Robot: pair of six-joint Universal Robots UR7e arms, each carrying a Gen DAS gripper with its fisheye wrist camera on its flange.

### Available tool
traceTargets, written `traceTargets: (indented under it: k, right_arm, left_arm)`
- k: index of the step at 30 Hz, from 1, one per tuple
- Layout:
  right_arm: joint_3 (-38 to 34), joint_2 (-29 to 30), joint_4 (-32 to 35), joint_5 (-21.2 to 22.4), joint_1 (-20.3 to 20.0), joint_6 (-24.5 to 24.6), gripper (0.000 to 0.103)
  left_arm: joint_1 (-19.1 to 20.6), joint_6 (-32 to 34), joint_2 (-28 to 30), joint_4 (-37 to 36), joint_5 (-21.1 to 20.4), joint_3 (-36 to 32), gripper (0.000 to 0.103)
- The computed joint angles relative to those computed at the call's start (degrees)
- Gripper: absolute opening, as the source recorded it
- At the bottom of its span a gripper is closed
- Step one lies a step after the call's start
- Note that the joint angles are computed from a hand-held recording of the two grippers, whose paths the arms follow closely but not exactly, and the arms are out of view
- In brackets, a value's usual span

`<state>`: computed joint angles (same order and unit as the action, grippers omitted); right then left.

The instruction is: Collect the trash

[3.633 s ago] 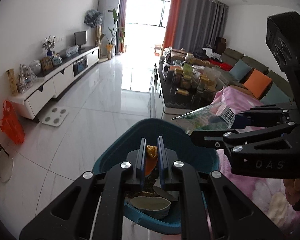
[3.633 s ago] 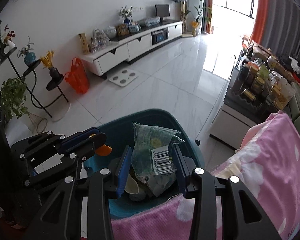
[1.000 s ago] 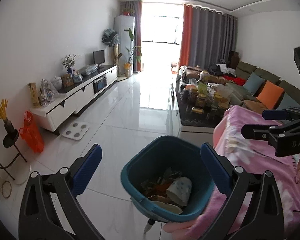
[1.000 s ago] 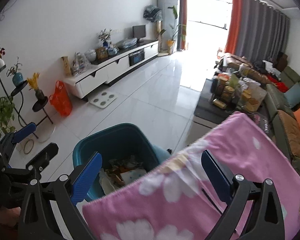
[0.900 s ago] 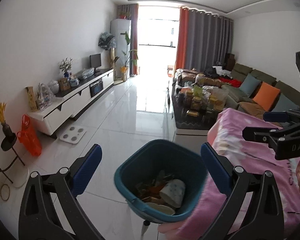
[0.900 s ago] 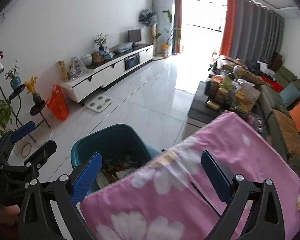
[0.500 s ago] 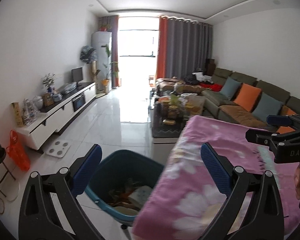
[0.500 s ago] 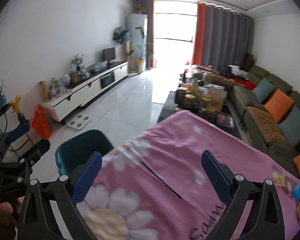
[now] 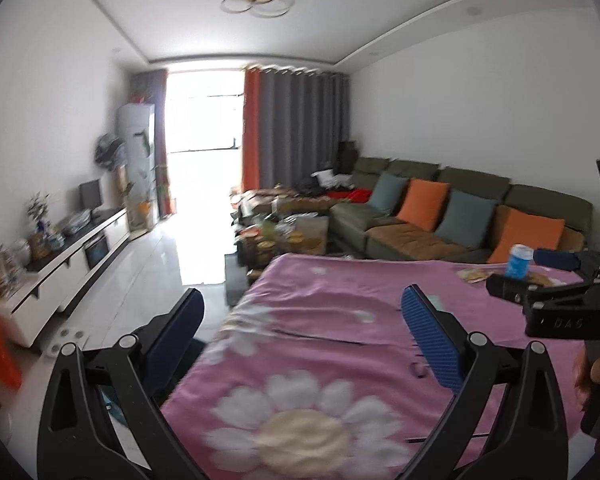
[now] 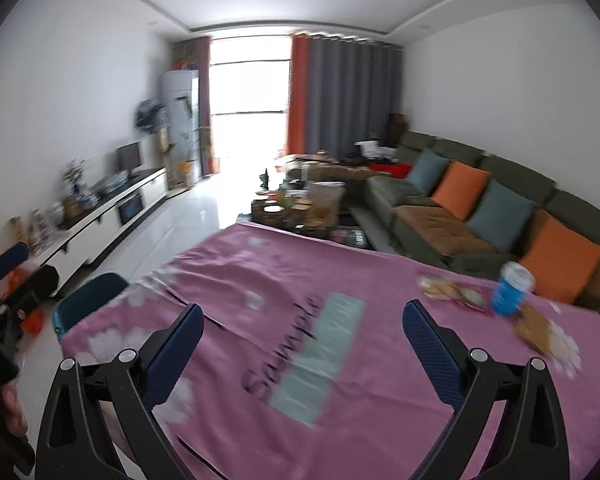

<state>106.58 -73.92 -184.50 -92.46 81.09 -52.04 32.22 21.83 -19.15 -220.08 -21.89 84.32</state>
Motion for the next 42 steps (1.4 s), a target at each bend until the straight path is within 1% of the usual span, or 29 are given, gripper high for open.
traceTargets:
  k: [5,9,13,19,22,25,27,30,34,38,42]
  right_arm:
    - [3.2,-3.2,-4.4,0.8,-3.3,3.0,0.096]
    - [6.2,-5.7,-8.7,2.2,-5.3,4.8,0.096]
    - [9.0,-7.5,-13.5,3.3,-6.7,5.5,0.096]
    - [12.9,-9.2,-20.4,5.6,-8.5,5.7,0.096]
    - [14.4,-9.9,-22.3,7.0,-9.7,5.9,0.096]
    - [15.6,-9.9,-25.0,7.0,-10.2,5.6,0.096]
    - [16.5,-10.3,-25.6,7.8,-11.1,6.5,0.096]
    - [18.1,-10.3,-28.4,7.8,-12.0,6.9,0.096]
    - [20.6,-10.1,-33.0,8.6,-13.3,5.9,0.096]
    - [23.0,-9.9,-37.8,10.9,-14.7,5.6,0.096]
    - [24.6,-10.1,-40.9,13.3,-15.4,6.0,0.096]
  left_arm:
    - [-1.4,2.7,2.1,-2.3,-2.5,-1.1,0.097]
    - [-1.7,0.5,2.2,-2.2,-4.1,-0.1,0.097]
    - [-2.2,1.2,2.4,-3.9,-4.9,0.9,0.097]
    - [-3.2,5.0,3.6,-7.1,-5.0,1.0,0.097]
    - [-3.8,7.0,4.1,-8.5,-4.9,1.3,0.097]
    - [-4.2,7.5,4.3,-9.9,-4.9,2.0,0.097]
    - [-4.4,7.7,4.6,-10.8,-4.6,2.5,0.097]
    - [-4.6,7.1,4.8,-10.9,-3.9,3.3,0.097]
    - [-4.9,4.6,4.6,-10.5,-3.5,5.0,0.097]
    - [-4.9,3.0,4.5,-10.4,-4.7,6.4,0.097]
    - [-5.2,3.0,4.7,-12.1,-5.9,7.3,0.097]
